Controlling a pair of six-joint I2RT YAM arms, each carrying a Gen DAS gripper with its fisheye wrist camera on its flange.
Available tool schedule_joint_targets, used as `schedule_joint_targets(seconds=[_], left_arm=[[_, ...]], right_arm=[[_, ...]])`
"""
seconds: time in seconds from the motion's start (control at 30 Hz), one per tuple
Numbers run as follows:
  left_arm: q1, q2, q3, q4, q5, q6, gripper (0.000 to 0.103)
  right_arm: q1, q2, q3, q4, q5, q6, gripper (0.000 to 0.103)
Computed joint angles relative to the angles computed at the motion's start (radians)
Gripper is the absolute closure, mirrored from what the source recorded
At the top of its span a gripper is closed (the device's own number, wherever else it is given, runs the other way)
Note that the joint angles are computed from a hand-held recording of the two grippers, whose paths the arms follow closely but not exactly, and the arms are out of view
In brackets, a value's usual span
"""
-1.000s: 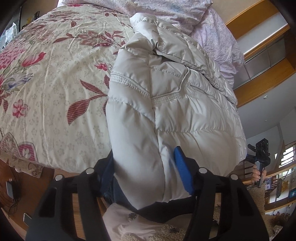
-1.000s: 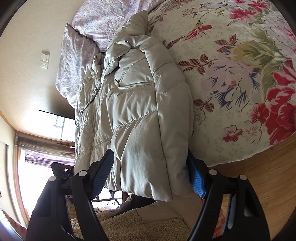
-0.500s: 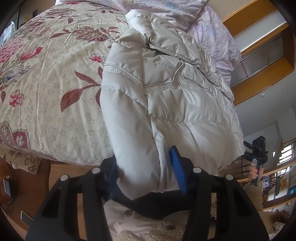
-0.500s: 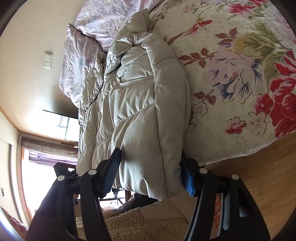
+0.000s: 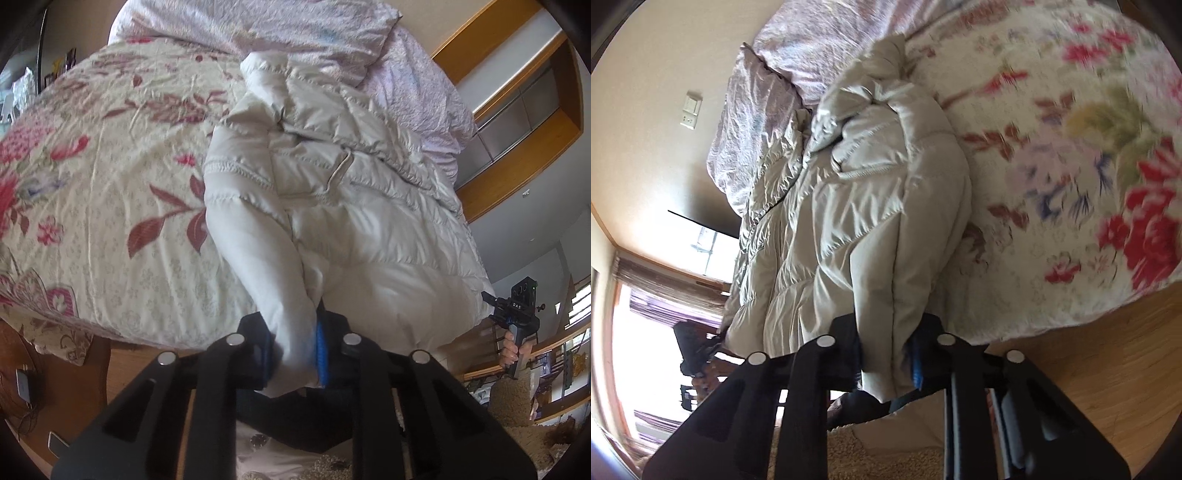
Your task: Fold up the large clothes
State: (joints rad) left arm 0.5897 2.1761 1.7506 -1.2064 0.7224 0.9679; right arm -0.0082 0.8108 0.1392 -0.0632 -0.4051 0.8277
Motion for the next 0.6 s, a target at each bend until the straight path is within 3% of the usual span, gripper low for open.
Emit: schedule_joint_targets(seconds=[0.3,0.47,0.6], left_arm=[[-0.013,-0.059,0.057,0.000,0.126,-0.073,0.088],[-0.045,-0.044,0.168,0.012,0.219,-0.212,0.088],[-0.098,-0.036,0.246,0.134,0.256,-0.397,0.089]], right_arm=[[0.087,-0.067,0.171,-0.149,0.219,-0.018,0.088],[0.104,-0.040,0.286,-0.143,0.322,-0.023,0.088],[0.085,0.054,0.399,-0.085,0.385,-0.030,0.088]])
